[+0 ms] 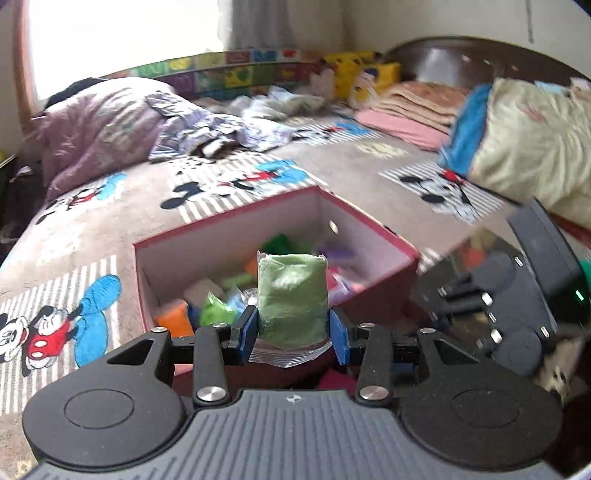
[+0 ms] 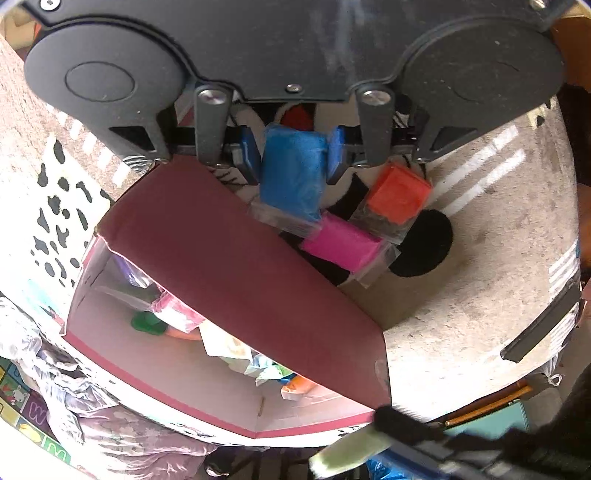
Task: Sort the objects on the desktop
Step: 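Carry light green packet in left tool over the shoebox and release it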
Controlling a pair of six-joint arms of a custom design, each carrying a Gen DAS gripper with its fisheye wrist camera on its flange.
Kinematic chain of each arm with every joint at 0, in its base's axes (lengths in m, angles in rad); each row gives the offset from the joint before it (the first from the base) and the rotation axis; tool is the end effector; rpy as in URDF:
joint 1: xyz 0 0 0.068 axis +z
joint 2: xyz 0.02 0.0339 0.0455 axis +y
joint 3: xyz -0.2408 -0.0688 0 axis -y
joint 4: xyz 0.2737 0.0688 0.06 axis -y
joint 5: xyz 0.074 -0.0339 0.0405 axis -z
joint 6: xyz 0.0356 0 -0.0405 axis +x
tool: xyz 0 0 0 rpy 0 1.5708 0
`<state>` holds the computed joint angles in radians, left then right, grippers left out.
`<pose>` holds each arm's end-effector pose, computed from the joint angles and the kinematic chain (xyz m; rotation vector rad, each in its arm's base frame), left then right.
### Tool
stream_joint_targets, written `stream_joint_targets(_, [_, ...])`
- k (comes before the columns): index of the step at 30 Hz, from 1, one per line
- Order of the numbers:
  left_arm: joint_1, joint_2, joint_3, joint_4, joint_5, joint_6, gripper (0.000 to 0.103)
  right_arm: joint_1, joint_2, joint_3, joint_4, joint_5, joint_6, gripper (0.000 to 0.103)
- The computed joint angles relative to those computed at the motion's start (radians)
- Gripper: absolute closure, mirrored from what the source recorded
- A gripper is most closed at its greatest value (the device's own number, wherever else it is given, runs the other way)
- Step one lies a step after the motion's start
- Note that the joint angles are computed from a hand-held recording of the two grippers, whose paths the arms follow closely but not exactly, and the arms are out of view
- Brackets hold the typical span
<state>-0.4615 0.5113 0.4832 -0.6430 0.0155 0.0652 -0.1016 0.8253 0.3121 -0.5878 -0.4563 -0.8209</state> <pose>0.1530 -0.0767 0.2155 0.5944 2.1721 -0.2312 0.1732 -0.0019 0.1138 -1.0154 2.3036 0.2549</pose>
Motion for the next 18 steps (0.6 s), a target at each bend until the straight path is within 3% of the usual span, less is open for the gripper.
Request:
stream_joint_targets(11, [0.062,0.322,0.057,0.244,-0.116,-0.084,0.063,-0.063,0.013,0.022,-0.041,-0.056,-0.038,0.066])
stream_joint_targets(18, [0.125,0.517,0.181,0.284,-0.107,-0.086,0.063,-0.1,0.028,0.028,-0.075,-0.081,-0.083,0.066])
